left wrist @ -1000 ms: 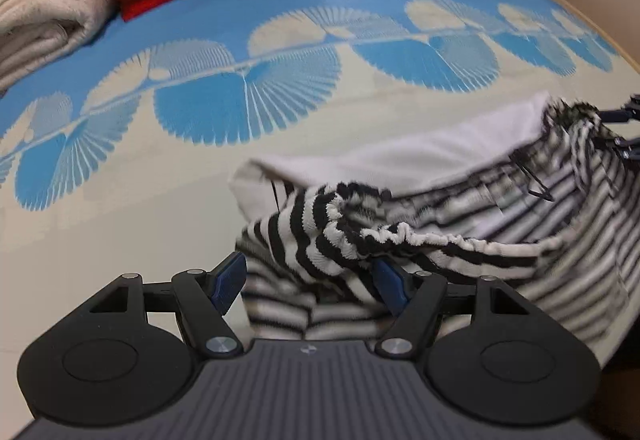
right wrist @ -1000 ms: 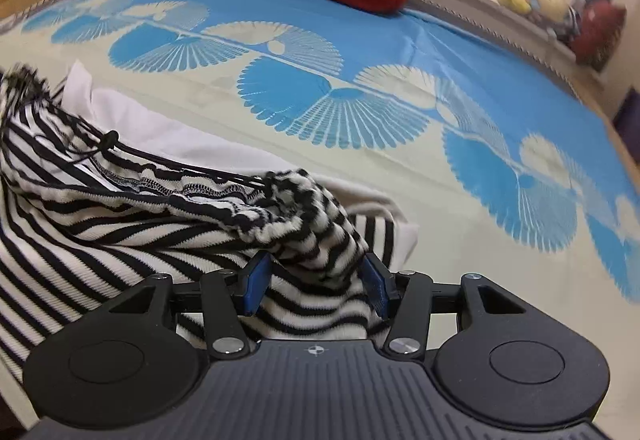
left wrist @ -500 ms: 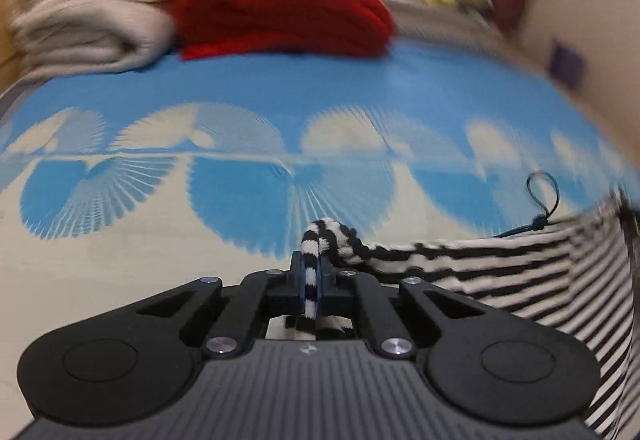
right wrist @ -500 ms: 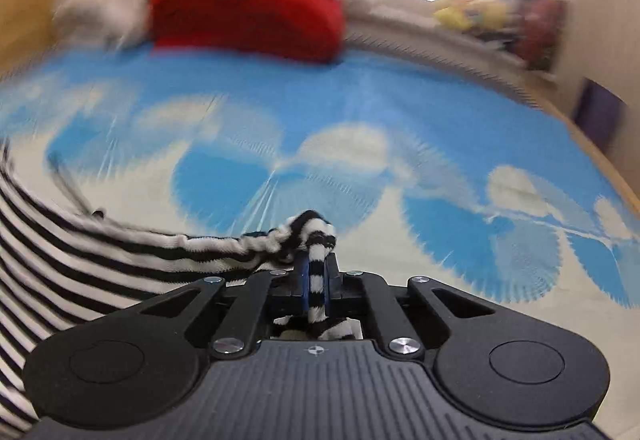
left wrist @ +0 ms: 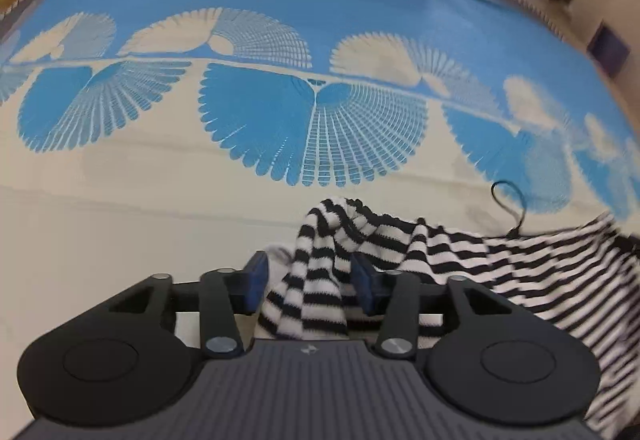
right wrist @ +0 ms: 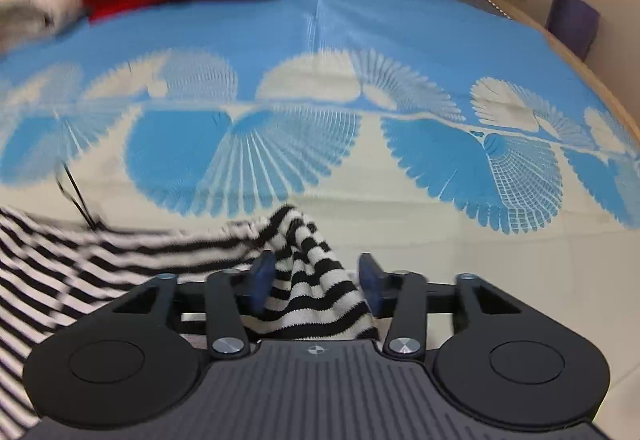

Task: Fold small clothes
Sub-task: 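Open both grippers to release the folded hem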

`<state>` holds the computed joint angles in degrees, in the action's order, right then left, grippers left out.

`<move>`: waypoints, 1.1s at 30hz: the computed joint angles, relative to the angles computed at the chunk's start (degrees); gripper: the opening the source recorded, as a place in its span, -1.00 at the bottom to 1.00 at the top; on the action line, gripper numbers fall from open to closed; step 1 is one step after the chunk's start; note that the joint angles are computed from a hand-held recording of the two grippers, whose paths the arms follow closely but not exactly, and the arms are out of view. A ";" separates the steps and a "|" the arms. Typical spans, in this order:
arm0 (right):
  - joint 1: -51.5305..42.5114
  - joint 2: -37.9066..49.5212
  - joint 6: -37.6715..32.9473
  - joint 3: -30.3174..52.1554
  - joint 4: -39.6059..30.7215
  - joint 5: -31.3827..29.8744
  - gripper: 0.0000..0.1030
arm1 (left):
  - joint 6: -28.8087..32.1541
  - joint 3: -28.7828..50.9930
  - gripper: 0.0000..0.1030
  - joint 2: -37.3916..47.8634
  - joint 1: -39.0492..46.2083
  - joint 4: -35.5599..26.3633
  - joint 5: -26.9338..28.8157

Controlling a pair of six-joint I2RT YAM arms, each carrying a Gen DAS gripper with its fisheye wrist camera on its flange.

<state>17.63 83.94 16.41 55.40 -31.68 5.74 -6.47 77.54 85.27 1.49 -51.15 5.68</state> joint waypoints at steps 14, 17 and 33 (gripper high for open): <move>-22.46 -21.79 -16.78 -7.90 -30.41 -22.53 0.01 | 27.12 -4.90 0.10 -11.64 19.72 -26.68 14.17; -22.23 -23.95 -18.89 -9.91 -34.18 -22.26 0.02 | 31.15 -8.60 0.10 -12.60 20.96 -27.66 12.12; -36.95 -25.36 -25.11 -3.40 -40.85 -31.52 -0.98 | 31.48 -3.66 -0.99 -13.13 29.53 -28.02 18.65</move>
